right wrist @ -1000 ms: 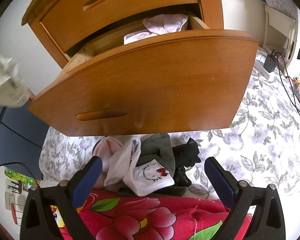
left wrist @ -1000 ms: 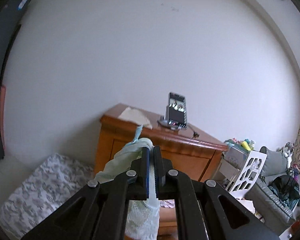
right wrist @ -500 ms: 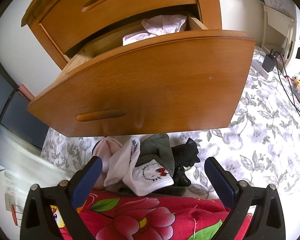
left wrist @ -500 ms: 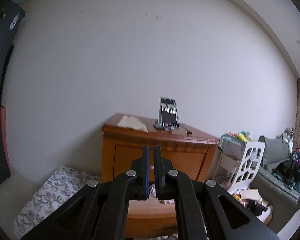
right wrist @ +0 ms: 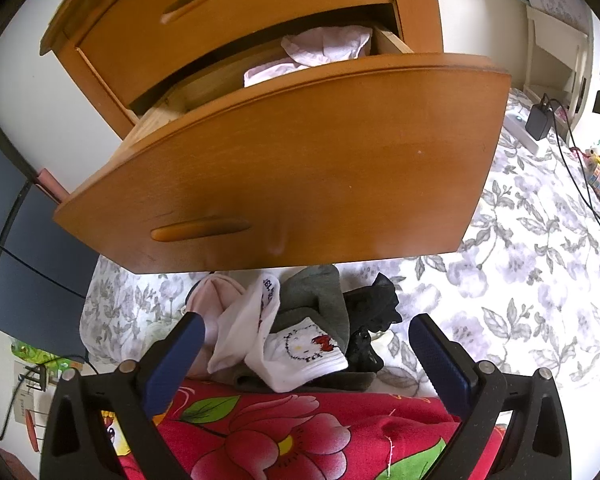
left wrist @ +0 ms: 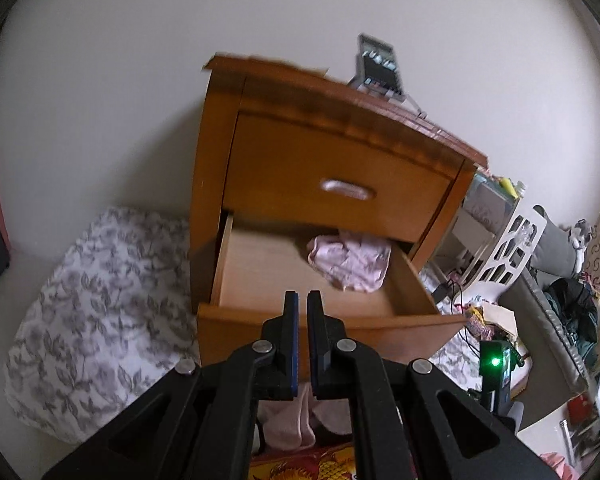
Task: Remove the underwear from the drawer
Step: 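Lower the mint-green garment beside the pink sock, open left gripper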
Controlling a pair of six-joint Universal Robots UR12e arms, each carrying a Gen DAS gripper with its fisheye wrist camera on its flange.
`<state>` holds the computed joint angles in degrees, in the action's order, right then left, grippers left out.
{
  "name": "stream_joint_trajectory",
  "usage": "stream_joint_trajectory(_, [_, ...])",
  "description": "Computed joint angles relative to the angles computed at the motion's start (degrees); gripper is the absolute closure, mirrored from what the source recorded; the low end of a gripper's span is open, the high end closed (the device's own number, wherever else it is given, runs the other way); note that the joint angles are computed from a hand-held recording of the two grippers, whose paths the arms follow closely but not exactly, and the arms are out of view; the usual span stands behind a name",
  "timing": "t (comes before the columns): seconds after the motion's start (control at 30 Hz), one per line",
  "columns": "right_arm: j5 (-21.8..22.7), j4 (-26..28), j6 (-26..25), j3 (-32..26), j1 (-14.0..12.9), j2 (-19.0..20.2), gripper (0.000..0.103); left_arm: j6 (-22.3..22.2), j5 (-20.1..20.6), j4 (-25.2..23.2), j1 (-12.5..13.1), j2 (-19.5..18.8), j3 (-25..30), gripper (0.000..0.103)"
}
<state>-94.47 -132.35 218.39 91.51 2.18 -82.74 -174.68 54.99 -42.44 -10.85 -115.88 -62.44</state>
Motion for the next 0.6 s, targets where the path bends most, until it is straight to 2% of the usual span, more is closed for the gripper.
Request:
stream_joint_trajectory(0.1, [-0.32,0.5,-0.11,-0.27,0.15,0.13,0.0,1.63,0.25,-2.18,-0.27,-0.19,0.3,0.1])
stream_joint_trajectory(0.13, [-0.47,0.72,-0.21,-0.39,0.2,0.19,0.0,2.31,0.01,-2.92,-0.38,-0.26,0.37,0.097])
stream_joint_trajectory(0.2, [-0.59,0.81,-0.34,-0.42,0.23,0.22,0.0,3.29,0.66,-4.88,-0.73,-0.39,0.47,0.074])
stream_joint_trajectory(0.23, [-0.59,0.79,-0.29,-0.4,0.23,0.21,0.0,3.58,2.17,-5.33,-1.12,-0.49,0.45,0.054])
stream_joint_trajectory(0.27, [-0.54,0.71,-0.23,-0.35,0.2,0.18,0.0,3.75,4.02,-5.38,-1.55,-0.47,0.18,0.047])
stream_joint_trajectory(0.4, [-0.63,0.75,-0.16,-0.32,0.2,0.18,0.0,8.17,9.13,-8.93,-3.35,-0.51,-0.37,0.043])
stream_joint_trajectory(0.47, [-0.97,0.96,-0.27,-0.45,0.31,0.23,0.0,9.09,11.4,-9.41,-4.11,-0.68,-0.48,0.024])
stream_joint_trajectory(0.53, [-1.15,0.98,-0.35,-0.47,0.37,0.23,0.0,9.36,14.57,-8.62,-5.06,-0.85,-0.94,0.02])
stream_joint_trajectory(0.6, [-0.92,0.86,-0.25,-0.34,0.3,0.19,0.0,9.82,15.68,-8.69,-5.59,-1.21,-1.08,0.02])
